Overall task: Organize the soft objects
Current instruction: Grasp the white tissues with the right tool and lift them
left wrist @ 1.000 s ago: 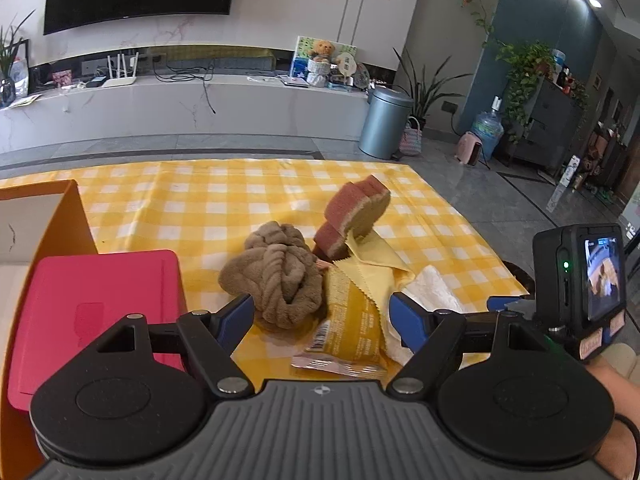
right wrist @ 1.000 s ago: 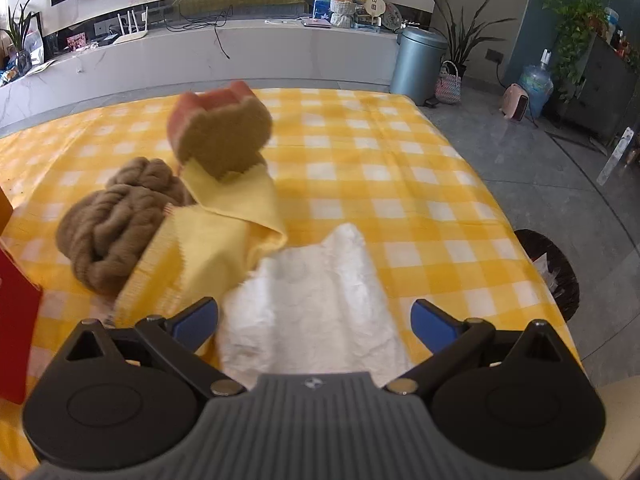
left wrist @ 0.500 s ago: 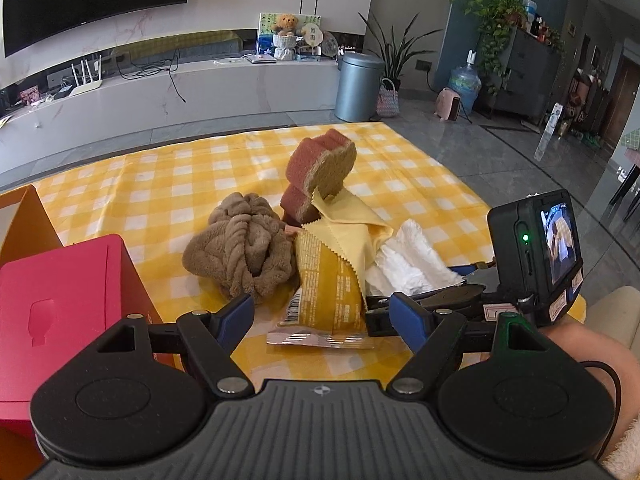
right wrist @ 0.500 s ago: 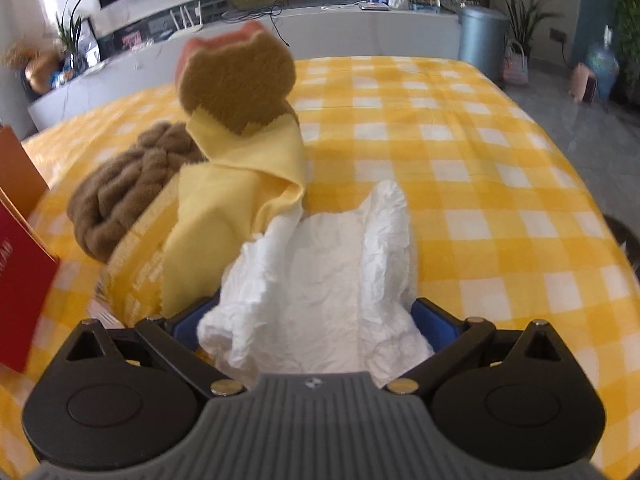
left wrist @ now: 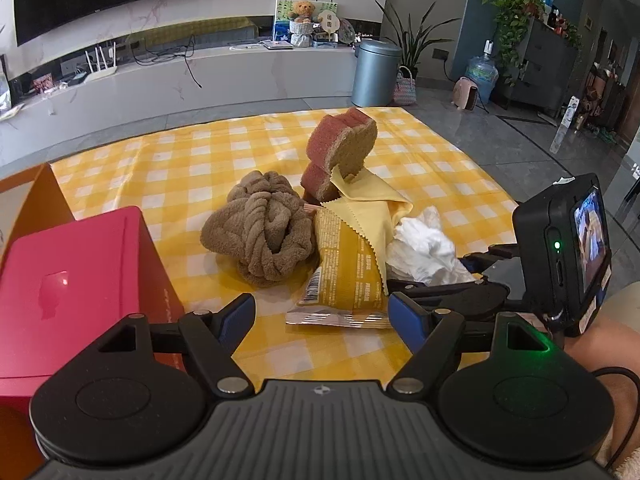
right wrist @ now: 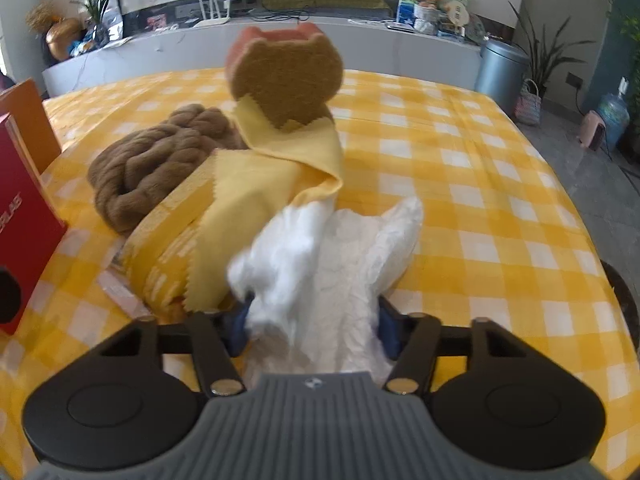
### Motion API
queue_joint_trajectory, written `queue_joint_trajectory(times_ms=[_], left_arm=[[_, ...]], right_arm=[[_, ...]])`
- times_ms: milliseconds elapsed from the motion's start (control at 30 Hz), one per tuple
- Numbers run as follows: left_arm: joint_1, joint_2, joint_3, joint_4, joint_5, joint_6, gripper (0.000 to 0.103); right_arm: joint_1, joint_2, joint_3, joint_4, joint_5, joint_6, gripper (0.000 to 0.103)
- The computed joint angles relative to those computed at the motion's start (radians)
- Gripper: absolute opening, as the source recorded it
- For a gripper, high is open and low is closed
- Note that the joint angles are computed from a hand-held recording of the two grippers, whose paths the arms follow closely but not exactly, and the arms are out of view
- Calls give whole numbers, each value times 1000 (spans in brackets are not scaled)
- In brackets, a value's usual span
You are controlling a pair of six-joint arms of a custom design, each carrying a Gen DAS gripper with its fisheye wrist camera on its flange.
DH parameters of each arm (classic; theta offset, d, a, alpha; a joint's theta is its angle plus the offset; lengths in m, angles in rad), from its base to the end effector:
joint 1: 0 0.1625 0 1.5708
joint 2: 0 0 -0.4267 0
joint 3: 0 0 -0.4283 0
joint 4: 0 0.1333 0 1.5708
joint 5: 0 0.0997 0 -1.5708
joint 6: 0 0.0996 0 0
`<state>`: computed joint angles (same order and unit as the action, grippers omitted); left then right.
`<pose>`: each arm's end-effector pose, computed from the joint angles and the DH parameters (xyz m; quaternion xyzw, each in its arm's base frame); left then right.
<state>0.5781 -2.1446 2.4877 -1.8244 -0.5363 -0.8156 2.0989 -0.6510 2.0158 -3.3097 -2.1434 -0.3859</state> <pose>-0.1035 -0.3289 0.3172 0.0988 0.8630 -0.3642 0.3360 0.3459 -0.4355 -0.0397 0.3688 -0.8690 0.1977 0.2641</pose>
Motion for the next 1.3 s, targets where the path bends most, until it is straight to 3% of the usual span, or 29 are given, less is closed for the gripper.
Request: queue_joint_trajectory(times_ms=[100, 300, 367, 400, 433, 500, 633, 767, 867, 967, 1000, 1100, 1167, 1233, 1300], left_arm=[[-51, -47, -11, 148, 15, -117, 89], [-156, -155, -33, 424, 1, -305, 89], [-182, -178, -41, 492, -7, -354, 89], [-193, -188, -46, 521, -10, -370, 89], [-204, -199, -50, 548, -11, -383, 89], [-224, -215, -56, 595, -10, -406, 89], [-240, -239, -66, 633, -5, -432, 89], [-243, -264, -71, 637, -2, -439, 89], [-232, -268, -69, 612, -5, -426, 89], [-220, -267, -65, 580, -12, -403, 89], [-221, -267, -63, 575, -14, -400, 89], [-233, -296, -48, 570, -11, -409, 89], [-230, -309, -43, 563, -22, -412, 89], [-220, -315, -36, 539, -36, -394, 89], [-209, -318, -32, 517, -51, -362, 89]], right_arm=[[23, -8, 3, 44, -21, 8, 36], [86, -41, 46, 138, -89, 70, 32], [102, -70, 60, 215, -91, 134, 43], [111, -80, 66, 243, -96, 159, 56], [119, -92, 70, 281, -95, 178, 76], [139, -110, 93, 283, -90, 184, 99], [166, -157, 132, 264, -70, 251, 100], [189, -195, 151, 136, -95, 318, 100], [163, -206, 124, 78, -82, 465, 100], [104, -214, 63, 210, -25, 742, 100], [90, -211, 40, 272, -16, 797, 100], [87, -175, -46, 492, -49, 812, 100], [111, -136, -107, 648, -132, 794, 100], [130, -95, -147, 739, -212, 782, 100], [132, -73, -171, 807, -233, 838, 100]])
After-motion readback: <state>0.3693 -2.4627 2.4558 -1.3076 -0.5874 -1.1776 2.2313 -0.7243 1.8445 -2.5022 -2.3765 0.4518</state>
